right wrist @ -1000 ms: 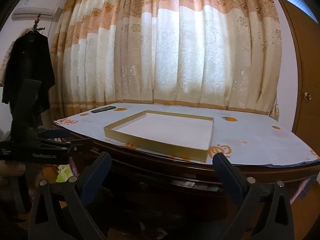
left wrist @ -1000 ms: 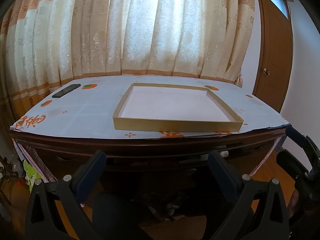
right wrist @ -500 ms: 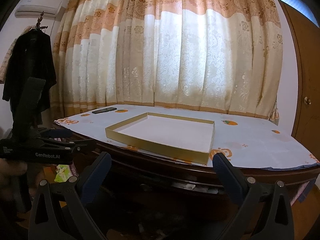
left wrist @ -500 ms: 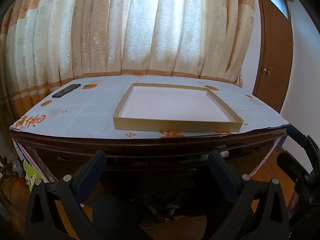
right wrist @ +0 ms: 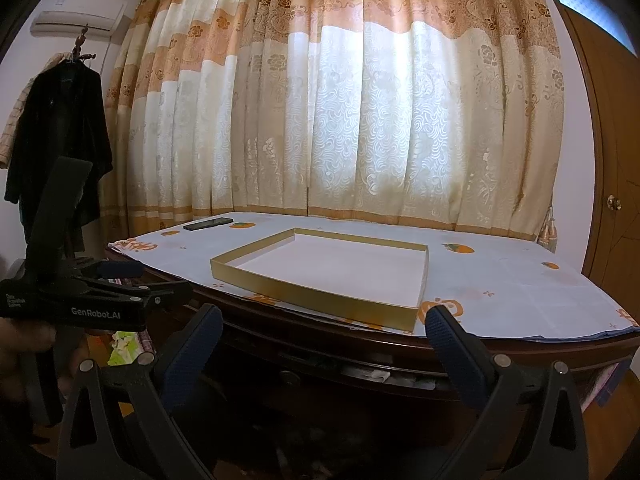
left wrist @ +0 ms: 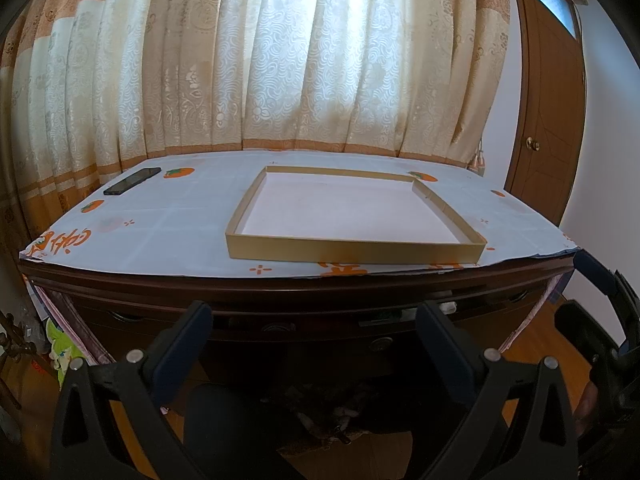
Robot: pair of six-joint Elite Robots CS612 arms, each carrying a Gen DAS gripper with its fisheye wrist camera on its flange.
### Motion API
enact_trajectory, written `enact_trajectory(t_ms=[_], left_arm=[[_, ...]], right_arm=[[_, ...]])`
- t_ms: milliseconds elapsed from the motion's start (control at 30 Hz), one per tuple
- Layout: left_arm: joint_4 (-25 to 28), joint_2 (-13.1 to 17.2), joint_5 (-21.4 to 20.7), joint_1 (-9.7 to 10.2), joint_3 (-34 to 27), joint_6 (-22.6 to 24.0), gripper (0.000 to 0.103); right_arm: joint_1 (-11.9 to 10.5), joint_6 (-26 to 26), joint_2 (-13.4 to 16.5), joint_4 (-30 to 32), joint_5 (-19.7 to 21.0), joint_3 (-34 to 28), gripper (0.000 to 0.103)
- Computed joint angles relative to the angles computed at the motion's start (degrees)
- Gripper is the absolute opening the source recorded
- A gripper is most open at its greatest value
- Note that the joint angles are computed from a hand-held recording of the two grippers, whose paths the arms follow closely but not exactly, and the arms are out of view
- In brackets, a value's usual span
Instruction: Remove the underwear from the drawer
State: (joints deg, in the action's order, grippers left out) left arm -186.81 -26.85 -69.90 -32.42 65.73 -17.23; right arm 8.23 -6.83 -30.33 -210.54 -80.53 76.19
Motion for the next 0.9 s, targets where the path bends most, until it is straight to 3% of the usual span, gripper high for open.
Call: enact_trajectory(t_ms=[533, 700, 800, 900], left_arm=[[0.0, 0.0, 0.1, -0.03, 0.0, 0.0, 0.103], [0.1, 0.0, 0.0, -0.10, 0.0, -0.2, 0.103], [0.3, 0.0, 0.0, -0.19, 0.0, -0.4, 0.103], [0.5, 0.0, -0.1, -0.20, 0.0, -0.5, 0.103]], right_arm=[[0.7, -3.1, 0.6, -1.7, -4.6, -0.4, 0.103], [0.2, -2.6, 1.0, -1.1, -2.3, -0.8, 0.103], [-0.4, -1.7, 1.4, -0.2, 2.0, -1.2, 0.103], [-0.5, -1.9, 2.1, -0.5, 2.4, -1.7, 0.103]])
